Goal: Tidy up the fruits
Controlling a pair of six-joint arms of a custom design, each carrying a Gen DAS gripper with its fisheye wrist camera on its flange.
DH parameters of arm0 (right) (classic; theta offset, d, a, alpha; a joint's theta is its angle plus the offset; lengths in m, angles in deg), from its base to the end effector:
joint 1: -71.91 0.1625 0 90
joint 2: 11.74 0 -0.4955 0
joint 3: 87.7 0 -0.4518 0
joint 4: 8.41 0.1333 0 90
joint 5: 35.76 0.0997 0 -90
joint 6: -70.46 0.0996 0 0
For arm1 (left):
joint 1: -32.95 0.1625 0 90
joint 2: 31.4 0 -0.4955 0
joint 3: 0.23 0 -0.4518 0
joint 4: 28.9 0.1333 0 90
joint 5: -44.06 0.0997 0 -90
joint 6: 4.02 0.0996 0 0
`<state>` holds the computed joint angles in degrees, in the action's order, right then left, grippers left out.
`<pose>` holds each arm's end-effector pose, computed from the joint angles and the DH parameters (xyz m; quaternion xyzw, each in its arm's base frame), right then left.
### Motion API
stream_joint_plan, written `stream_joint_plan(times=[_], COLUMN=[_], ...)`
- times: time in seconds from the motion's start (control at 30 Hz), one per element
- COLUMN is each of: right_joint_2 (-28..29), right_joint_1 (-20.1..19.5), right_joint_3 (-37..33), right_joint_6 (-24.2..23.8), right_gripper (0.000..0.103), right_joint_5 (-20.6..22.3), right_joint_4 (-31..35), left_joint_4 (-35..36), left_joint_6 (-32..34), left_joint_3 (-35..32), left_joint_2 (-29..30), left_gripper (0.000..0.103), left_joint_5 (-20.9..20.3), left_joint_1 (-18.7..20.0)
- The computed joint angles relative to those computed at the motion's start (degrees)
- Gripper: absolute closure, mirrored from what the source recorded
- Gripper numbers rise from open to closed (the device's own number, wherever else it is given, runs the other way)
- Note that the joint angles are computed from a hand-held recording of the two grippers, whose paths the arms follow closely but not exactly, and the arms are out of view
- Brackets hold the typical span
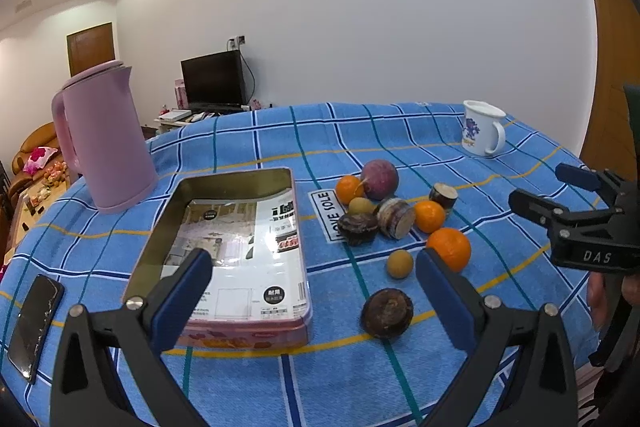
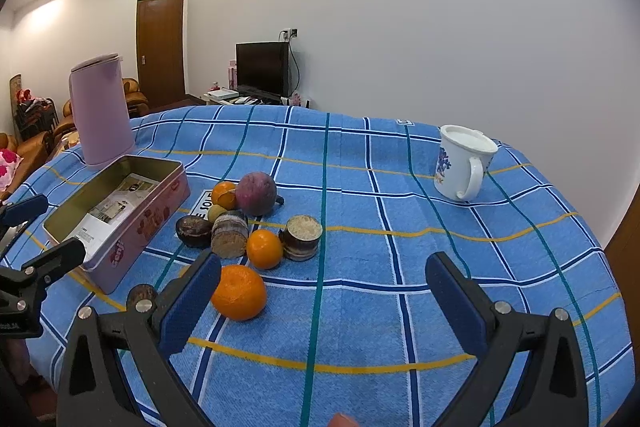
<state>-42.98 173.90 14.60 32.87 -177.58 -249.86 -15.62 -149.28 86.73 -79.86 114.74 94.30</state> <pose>0.1883 -0.6221 0.0802 0.0321 -0.7420 0.4921 0.4541 -0.1715 -0.6607 0.1166 0.4427 0.8214 -0.3139 0.1755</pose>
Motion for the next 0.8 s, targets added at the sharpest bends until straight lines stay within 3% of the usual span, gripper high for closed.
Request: stream_joint_plan(times=[0.8], right_joint_2=[0.09], right_joint_1=[-0.07], right_joint_3=[0.52], right_joint_6=[0.33], right_gripper=[0.001], right_joint_5=[1.47], right_joint_4=[0.08], left_joint_4=[-1.07], left_joint_6=[-0.19], left_joint_3=[1.22], left_joint_2=[-0.32], left_gripper=[0.0], left_joint_5=[0.82], left_joint_1=[-0.19])
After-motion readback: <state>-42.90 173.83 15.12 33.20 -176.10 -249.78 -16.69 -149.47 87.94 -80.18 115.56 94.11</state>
